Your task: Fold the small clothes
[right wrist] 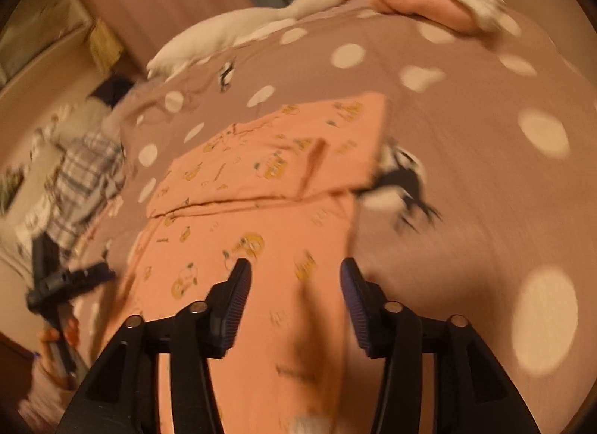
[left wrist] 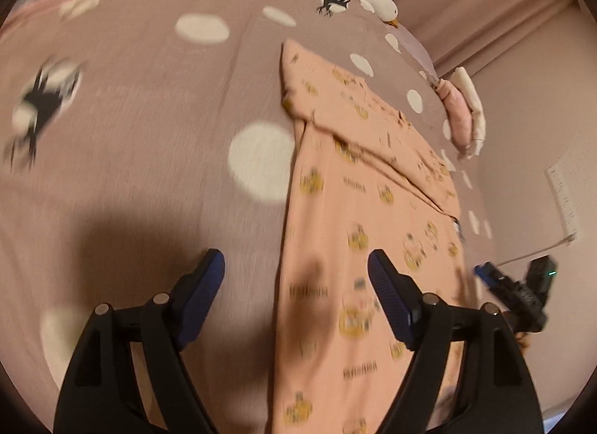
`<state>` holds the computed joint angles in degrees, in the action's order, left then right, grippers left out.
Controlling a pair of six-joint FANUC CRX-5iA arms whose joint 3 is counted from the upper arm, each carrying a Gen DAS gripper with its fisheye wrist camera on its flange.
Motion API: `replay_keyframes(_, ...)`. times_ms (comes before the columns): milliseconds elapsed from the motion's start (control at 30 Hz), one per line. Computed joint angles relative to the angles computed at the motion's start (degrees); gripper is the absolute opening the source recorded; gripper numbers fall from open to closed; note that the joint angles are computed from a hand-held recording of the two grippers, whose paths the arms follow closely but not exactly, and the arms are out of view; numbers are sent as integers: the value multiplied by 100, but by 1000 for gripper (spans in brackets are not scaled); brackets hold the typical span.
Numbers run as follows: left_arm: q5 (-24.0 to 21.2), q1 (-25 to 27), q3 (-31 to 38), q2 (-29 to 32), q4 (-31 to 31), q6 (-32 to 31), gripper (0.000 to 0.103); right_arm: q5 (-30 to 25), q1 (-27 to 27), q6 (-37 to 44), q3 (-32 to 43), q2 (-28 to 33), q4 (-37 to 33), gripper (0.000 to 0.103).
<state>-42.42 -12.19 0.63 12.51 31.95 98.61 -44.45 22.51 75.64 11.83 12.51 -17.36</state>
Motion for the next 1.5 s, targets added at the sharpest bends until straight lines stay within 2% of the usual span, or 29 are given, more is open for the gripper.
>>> replay_keyframes(167, 516, -140, -1034, -379, 1510, -1044, 79, -246, -269, 121, -279, -239, -687, 54)
replay_keyframes(300, 531, -209, -1371, -474, 2291, -1703, 79, -552, -534, 408, -313, -299, -1435, 54)
replay_keyframes(433, 400, -243, -1235, -353, 2260, -1762, 80, -845, -605, 603, -223, -221, -1728, 54)
replay_keyframes(567, 407, -273, -1233, -182, 2809, -2212, 84, -949, -566, 747, -26, -40, -1856, 54)
replay_keyframes(767, 138, -251, -666, 365, 3078, -2328, 84, -1076, -607, 960, 402, 334, -2163, 54)
replay_keyframes(933, 86, -270, -549, 566, 3466, -2562, 84, -1148, -689, 1041, 674, 574, -2463, 54)
replay_keyframes(1033, 60, -278, -624, 511, 3530, -2720, 83, -1175, -775, 1124, 718, 633, -2726, 54)
replay_keyframes(1167, -112, -325, -883, 333, 3629, -2984, 74, -1378, -867, 1351, 648, 569, -2996, 54)
replay_keyframes(1367, -297, -494, -1440, -57, 3911, -3404, 74, -1737, -1040, 1876, 304, 317, -3477, 54)
replay_keyframes(1500, -231, -633, -1587, -225, 3799, -3387, 73, -1927, -1169, 2098, 2, 105, -3821, 54)
